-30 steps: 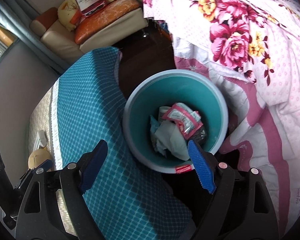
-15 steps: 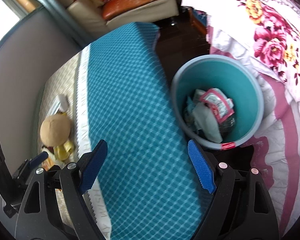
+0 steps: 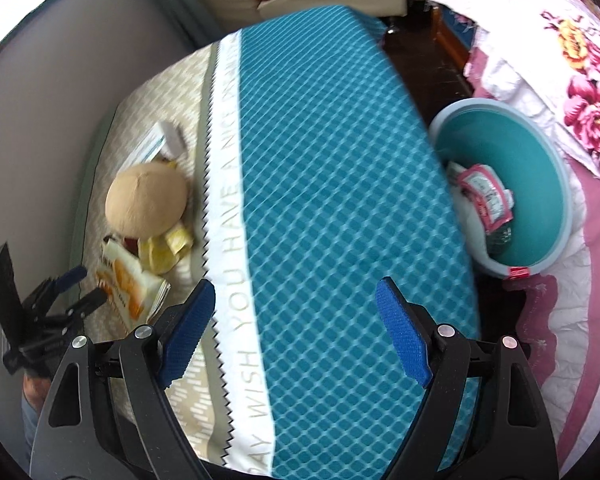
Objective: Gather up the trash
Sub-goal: 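Move both open tools back over the remaining trash on the bed, then grasp the yellow cake snack bag with the left tool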
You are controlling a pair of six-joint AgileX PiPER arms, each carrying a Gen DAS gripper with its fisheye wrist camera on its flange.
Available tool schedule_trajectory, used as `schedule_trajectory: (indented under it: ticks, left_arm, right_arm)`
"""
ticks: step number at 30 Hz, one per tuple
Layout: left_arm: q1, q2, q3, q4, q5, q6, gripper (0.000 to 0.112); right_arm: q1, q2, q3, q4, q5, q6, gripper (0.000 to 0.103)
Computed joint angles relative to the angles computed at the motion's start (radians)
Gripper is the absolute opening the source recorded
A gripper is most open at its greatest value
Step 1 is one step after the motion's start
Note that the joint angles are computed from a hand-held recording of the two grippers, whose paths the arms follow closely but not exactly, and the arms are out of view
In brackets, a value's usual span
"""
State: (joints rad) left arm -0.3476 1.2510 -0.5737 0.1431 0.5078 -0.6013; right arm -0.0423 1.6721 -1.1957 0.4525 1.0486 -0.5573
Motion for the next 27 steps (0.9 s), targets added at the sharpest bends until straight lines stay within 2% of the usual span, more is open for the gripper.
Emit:
schedule_trajectory:
  ticks: [2,10,14,17,19,20,25,27]
  left_arm:
    - [0.031,0.009,0.008,-0.043,-0.021,0.081,0.093]
    - [0.157,0.094,0.012,-0.418,-0.092,0.602,0.093]
    - [0.151,0.118,0.01,-0.499,-0.111,0.716,0.092]
    - [0.127,0.111,0.021,-0.534,-0.136,0.751,0.079]
    - [0.099,0.097,0.031,-0.509,-0.148,0.72,0.059]
    - [0.084,0.094,0.032,-0.482,-0.147,0.686,0.043]
    - [0.019,0.072,0.042,-0.539,-0.154,0.683,0.025]
    - [-0.026,0.046,0.046,-0.483,-0.162,0.584,0.021]
  right_arm:
    - [0.037,-0.008,0.023,-0.014,-0.01,0.008,0.079]
    - [0.144,-0.001,0.051,-0.063,-0.048,0.073,0.079]
    - [0.175,0.014,0.048,-0.073,-0.058,0.098,0.079]
    - [0.192,0.022,0.048,-0.076,-0.063,0.109,0.079]
    - [0.201,0.026,0.05,-0.079,-0.066,0.113,0.079]
    - [0.204,0.03,0.046,-0.08,-0.065,0.115,0.079]
    - [0.2,0.035,0.043,-0.068,-0.066,0.103,0.079]
    - [0.197,0.037,0.043,-0.066,-0.067,0.099,0.079]
